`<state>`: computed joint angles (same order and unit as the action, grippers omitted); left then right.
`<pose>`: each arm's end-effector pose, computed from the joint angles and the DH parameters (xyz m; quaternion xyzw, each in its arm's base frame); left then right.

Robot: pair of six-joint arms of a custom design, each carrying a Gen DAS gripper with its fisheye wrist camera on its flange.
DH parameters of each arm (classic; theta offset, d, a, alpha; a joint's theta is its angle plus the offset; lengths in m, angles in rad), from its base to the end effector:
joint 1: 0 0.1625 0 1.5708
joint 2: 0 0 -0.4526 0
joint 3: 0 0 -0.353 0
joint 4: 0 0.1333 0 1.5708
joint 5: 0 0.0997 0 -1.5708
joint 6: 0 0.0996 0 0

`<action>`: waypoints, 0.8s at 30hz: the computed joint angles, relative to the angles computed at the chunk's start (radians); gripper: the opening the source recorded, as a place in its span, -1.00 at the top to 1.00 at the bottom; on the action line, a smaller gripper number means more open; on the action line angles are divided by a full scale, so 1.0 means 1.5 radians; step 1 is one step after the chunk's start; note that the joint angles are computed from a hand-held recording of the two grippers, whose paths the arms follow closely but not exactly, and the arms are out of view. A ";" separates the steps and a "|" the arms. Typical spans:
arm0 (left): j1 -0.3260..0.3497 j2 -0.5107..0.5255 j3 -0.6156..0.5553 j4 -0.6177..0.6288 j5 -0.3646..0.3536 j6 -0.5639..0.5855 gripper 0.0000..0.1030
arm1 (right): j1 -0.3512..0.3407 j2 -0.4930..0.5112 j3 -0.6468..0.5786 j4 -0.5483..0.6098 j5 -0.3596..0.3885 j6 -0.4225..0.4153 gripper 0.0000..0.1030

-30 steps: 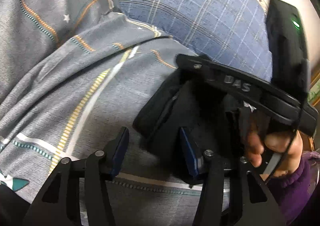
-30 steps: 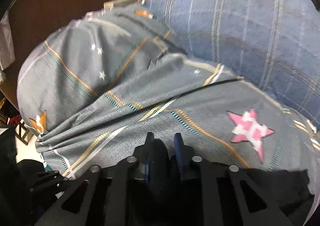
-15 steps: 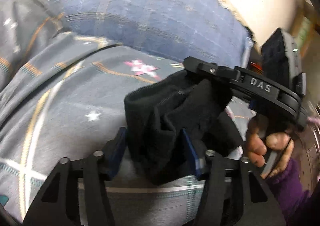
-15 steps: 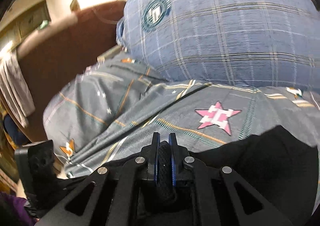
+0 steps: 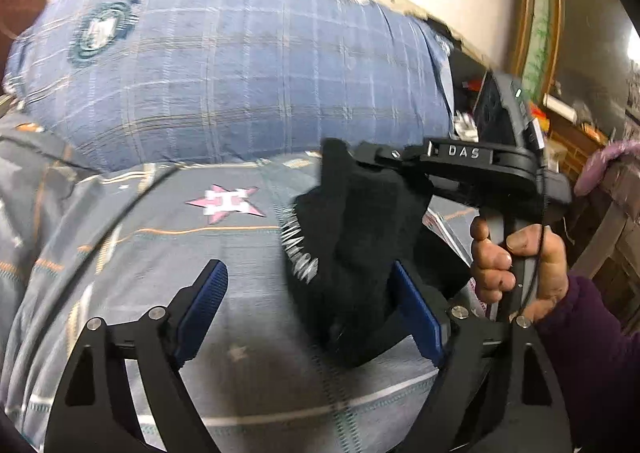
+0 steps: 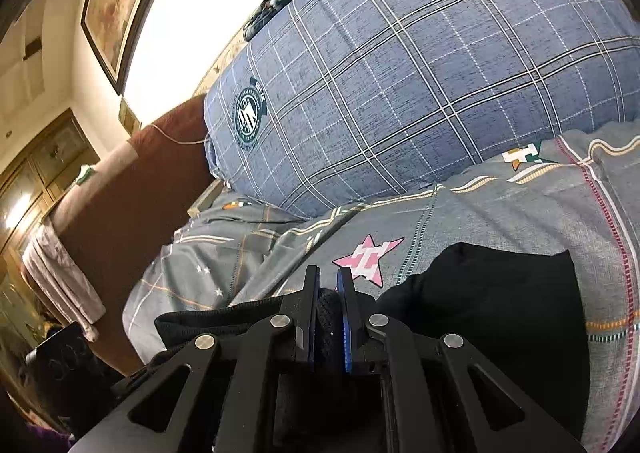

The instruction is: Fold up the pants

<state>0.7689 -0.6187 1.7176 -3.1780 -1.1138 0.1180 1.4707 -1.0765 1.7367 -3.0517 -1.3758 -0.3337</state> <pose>-0.3509 -0.5861 0.0810 0.3674 0.8700 -0.3042 0.1244 0.0886 -0.6451 0.3508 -0.1449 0.9019 -0.4069 0.0017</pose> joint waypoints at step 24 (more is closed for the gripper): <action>-0.048 0.124 -0.149 0.223 -0.116 0.102 -0.24 | -0.118 -0.072 -0.016 -0.028 -0.072 0.077 0.60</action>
<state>0.6969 -0.4327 1.4941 -2.8431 -1.2882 0.2710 1.2943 -1.1847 1.7131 -3.0939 -1.4834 -0.2185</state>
